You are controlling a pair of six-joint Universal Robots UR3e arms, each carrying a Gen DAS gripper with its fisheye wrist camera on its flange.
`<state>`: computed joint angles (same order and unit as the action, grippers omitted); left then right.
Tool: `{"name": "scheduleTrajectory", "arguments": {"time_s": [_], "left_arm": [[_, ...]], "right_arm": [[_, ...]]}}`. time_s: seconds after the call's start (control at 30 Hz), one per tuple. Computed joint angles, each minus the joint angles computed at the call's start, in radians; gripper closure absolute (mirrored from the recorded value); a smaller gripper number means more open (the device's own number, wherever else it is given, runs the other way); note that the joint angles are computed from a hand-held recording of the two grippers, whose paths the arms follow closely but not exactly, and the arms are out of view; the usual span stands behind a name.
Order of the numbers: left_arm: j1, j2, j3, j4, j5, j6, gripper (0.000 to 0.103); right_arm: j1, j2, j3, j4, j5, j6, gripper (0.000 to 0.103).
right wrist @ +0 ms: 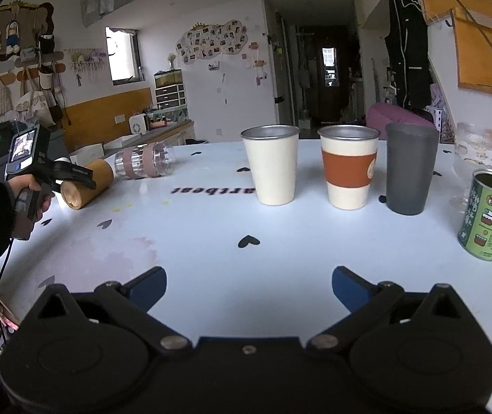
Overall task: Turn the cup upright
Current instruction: 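Move the left tool toward the lying wooden cup and grasp its base, then lift the wooden cup with the left tool while the right tool grasps its body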
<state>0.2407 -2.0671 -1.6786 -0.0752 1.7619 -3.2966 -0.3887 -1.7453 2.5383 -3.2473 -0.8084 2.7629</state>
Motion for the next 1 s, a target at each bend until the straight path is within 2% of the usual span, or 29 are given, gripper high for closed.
{"name": "scheduleTrajectory", "arguments": {"time_s": [0.17, 0.3, 0.47, 0.7, 1.0], "left_arm": [[0.000, 0.024, -0.037, 0.018, -0.019, -0.012, 0.030], [-0.018, 0.077, -0.106, 0.031, -0.079, 0.006, 0.030], [-0.110, 0.140, -0.192, 0.045, -0.113, 0.058, 0.030], [-0.268, 0.221, -0.271, 0.006, -0.158, 0.055, 0.030], [-0.454, 0.177, -0.250, 0.028, -0.222, 0.012, 0.030]], "right_arm": [[0.011, 0.004, -0.005, 0.000, -0.005, 0.000, 0.000], [0.009, 0.011, -0.002, -0.016, -0.002, 0.008, 0.000], [-0.008, 0.004, 0.000, -0.007, 0.016, 0.009, 0.000], [-0.044, -0.003, 0.014, -0.008, 0.047, 0.007, 0.000], [-0.113, -0.031, 0.032, 0.010, 0.085, 0.015, 0.000]]}}
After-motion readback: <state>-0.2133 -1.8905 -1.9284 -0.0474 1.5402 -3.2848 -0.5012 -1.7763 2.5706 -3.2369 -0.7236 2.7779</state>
